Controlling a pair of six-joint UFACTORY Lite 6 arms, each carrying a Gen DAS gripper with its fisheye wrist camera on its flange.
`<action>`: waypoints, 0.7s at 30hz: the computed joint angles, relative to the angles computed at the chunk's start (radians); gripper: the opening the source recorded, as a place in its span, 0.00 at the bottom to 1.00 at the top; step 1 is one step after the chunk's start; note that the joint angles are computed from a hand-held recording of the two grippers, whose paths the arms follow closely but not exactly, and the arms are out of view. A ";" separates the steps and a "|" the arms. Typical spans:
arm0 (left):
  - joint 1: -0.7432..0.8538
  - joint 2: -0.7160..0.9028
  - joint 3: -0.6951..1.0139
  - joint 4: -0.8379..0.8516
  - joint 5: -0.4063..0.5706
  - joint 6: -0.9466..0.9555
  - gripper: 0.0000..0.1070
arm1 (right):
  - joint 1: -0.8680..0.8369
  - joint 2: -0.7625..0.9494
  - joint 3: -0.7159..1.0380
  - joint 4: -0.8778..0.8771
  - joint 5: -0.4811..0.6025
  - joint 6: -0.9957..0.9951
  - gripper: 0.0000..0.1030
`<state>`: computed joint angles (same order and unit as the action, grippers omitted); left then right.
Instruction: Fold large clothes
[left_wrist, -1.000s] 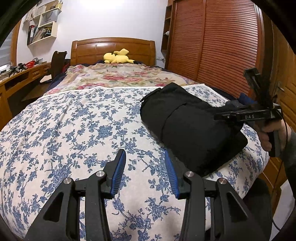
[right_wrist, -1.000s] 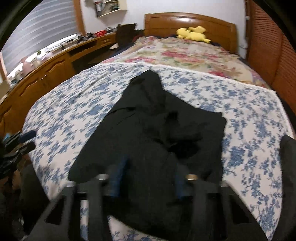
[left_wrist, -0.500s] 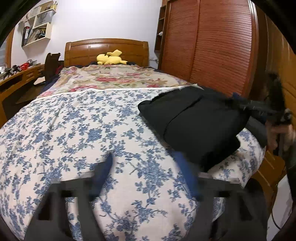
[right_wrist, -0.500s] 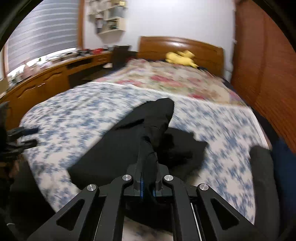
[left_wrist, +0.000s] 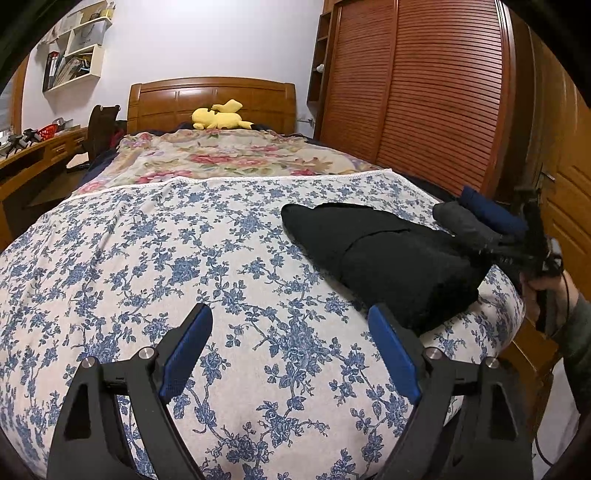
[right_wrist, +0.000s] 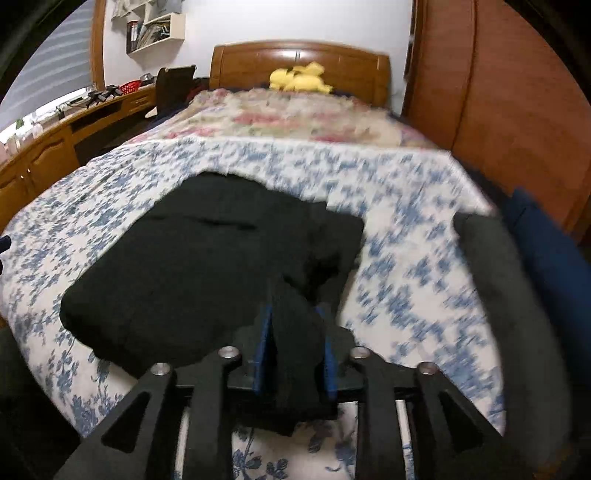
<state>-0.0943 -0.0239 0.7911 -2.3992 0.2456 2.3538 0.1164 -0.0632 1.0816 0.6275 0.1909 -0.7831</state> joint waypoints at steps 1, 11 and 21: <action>0.000 0.003 0.000 -0.004 0.000 0.005 0.81 | 0.020 -0.026 -0.012 -0.085 -0.025 0.078 0.37; -0.014 0.014 0.004 -0.041 -0.007 0.041 0.81 | 0.164 -0.001 0.003 0.148 0.003 -0.140 0.47; -0.012 0.044 0.015 -0.052 -0.005 0.053 0.81 | 0.180 0.356 0.243 0.138 0.092 -0.156 0.47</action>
<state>-0.1061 0.0197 0.8062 -2.4516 0.2409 2.4065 0.2964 0.2932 1.3242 0.7650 0.2826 -0.9388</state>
